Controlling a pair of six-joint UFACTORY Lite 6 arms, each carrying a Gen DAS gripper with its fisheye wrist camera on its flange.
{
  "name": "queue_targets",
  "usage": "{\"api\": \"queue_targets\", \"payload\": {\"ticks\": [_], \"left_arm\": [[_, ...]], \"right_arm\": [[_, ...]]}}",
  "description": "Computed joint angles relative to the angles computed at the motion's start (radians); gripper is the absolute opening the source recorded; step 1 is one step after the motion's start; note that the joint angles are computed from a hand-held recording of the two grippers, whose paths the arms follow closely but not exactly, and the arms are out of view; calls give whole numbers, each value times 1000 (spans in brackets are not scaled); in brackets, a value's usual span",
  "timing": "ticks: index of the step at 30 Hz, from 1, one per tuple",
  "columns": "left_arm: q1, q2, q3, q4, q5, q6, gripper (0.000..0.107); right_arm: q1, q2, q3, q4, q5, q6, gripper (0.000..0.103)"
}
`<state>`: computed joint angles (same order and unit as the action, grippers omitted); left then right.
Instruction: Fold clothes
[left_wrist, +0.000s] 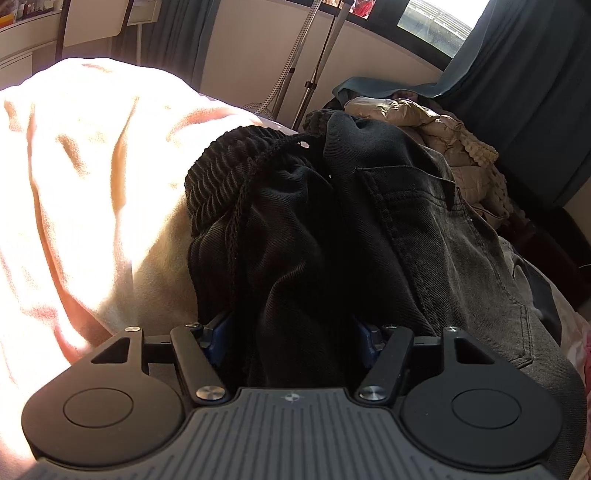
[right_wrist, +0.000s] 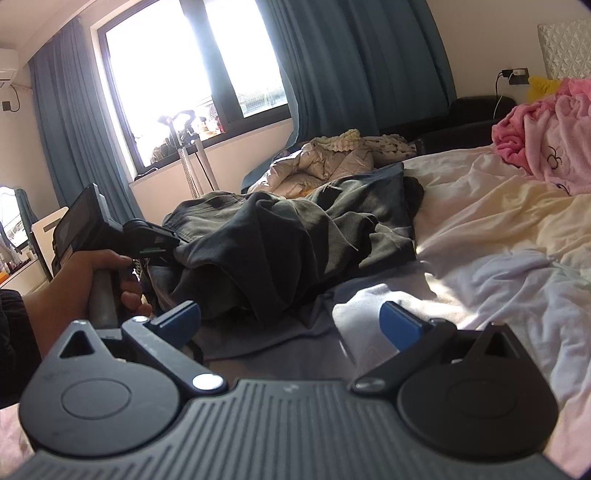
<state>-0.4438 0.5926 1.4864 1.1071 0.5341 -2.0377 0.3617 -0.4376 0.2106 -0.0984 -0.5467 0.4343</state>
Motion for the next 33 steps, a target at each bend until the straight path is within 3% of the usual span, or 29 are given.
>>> {"api": "queue_targets", "payload": {"ticks": [2, 3, 5, 9, 13, 17, 22, 26, 28, 29, 30, 31, 32, 33], "left_arm": [[-15, 19, 25, 3, 52, 10, 34], [-21, 10, 10, 34, 52, -18, 13], [-51, -37, -49, 129, 78, -114, 7], [-75, -305, -326, 399, 61, -432, 5], [-106, -635, -612, 470, 61, -529, 4], [-299, -997, -903, 325, 169, -424, 4], [-503, -1286, -1162, 94, 232, -326, 4], [-697, -1490, -1236, -6, 467, -240, 5], [-668, -1588, -1239, -13, 453, -164, 9], [-597, -1597, -1224, 0, 396, -125, 22], [-517, -1603, -1207, 6, 324, -80, 51], [-436, -1599, -1191, 18, 249, -50, 67], [-340, -1555, -1169, 63, 157, -61, 80], [-236, -1469, -1131, 145, 62, -115, 78]], "right_arm": [[-18, 22, 5, -27, -13, 31, 103], [-24, 23, 3, -34, -17, 39, 103], [-34, 28, 0, -43, -26, 47, 103], [-24, 57, -3, 32, -40, -29, 103], [-49, 40, -26, 55, -29, -21, 103], [-67, -10, -45, 18, -7, 35, 103], [-16, -46, -54, 71, 25, -14, 103], [35, -56, -53, 156, 55, -93, 103], [55, -48, -50, 196, 59, -125, 103], [62, -38, -46, 206, 56, -134, 103], [66, -19, -40, 206, 48, -135, 103], [69, -1, -34, 204, 40, -135, 103], [73, 17, -27, 205, 34, -138, 103], [77, 32, -21, 212, 31, -145, 103]]}}
